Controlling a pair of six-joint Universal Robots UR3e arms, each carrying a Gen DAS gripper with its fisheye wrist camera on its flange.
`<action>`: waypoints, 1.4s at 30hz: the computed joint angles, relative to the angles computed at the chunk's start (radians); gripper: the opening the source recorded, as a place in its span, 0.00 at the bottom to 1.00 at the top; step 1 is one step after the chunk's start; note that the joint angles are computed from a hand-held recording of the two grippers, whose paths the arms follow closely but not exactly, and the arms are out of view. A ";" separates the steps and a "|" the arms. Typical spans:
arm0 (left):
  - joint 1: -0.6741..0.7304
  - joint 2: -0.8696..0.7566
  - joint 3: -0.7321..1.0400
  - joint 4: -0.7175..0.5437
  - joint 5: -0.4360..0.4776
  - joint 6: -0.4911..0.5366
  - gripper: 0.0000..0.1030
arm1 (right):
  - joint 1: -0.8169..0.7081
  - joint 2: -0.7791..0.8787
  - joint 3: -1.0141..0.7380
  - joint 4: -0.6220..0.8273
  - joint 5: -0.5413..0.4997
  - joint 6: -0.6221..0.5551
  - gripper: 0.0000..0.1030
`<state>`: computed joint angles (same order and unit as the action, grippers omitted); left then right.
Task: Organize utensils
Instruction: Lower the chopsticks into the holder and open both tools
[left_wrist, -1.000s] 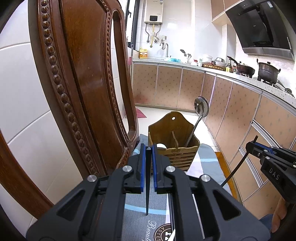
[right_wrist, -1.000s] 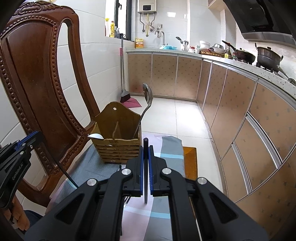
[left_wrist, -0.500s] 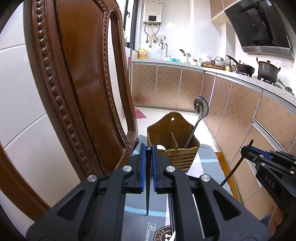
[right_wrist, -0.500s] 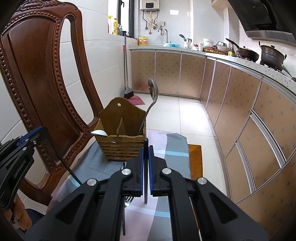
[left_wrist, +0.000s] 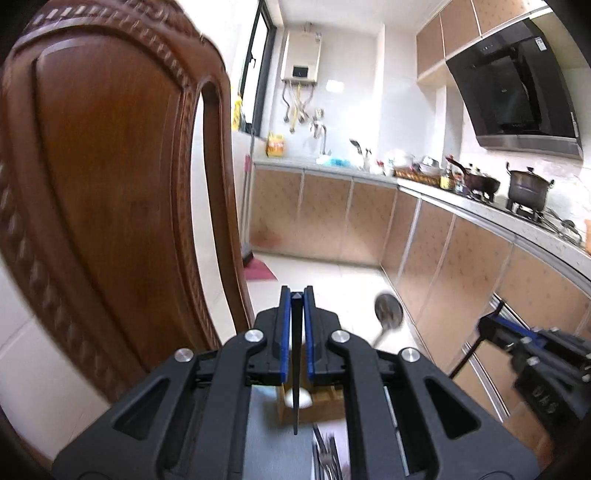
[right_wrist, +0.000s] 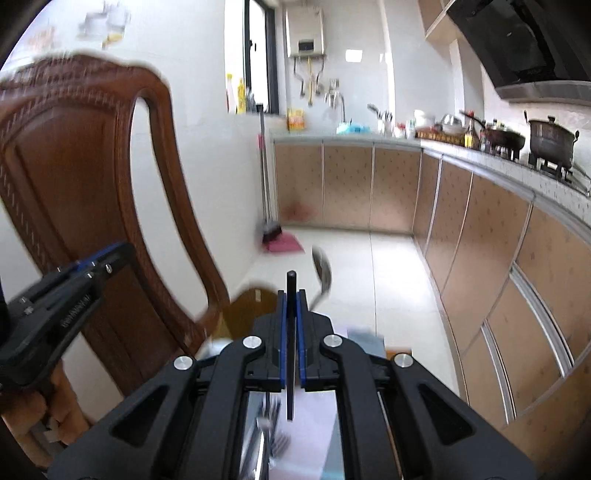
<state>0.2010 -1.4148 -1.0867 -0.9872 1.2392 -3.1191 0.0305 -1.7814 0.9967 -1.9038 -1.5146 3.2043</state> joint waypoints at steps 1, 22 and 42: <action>-0.030 -0.051 0.058 0.007 0.043 -0.008 0.07 | -0.003 0.052 -0.081 0.008 -0.001 0.004 0.05; -0.147 -0.460 0.390 0.053 0.156 -0.085 0.07 | -0.050 0.388 -0.217 -0.109 0.054 0.065 0.05; -0.071 -0.173 -0.049 0.136 0.110 -0.024 0.21 | 0.062 0.211 0.046 -0.176 -0.075 0.012 0.16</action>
<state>0.1295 -1.5878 -1.1360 -0.8514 1.3496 -3.1433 0.0927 -1.5702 1.0423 -2.0803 -1.5892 3.2159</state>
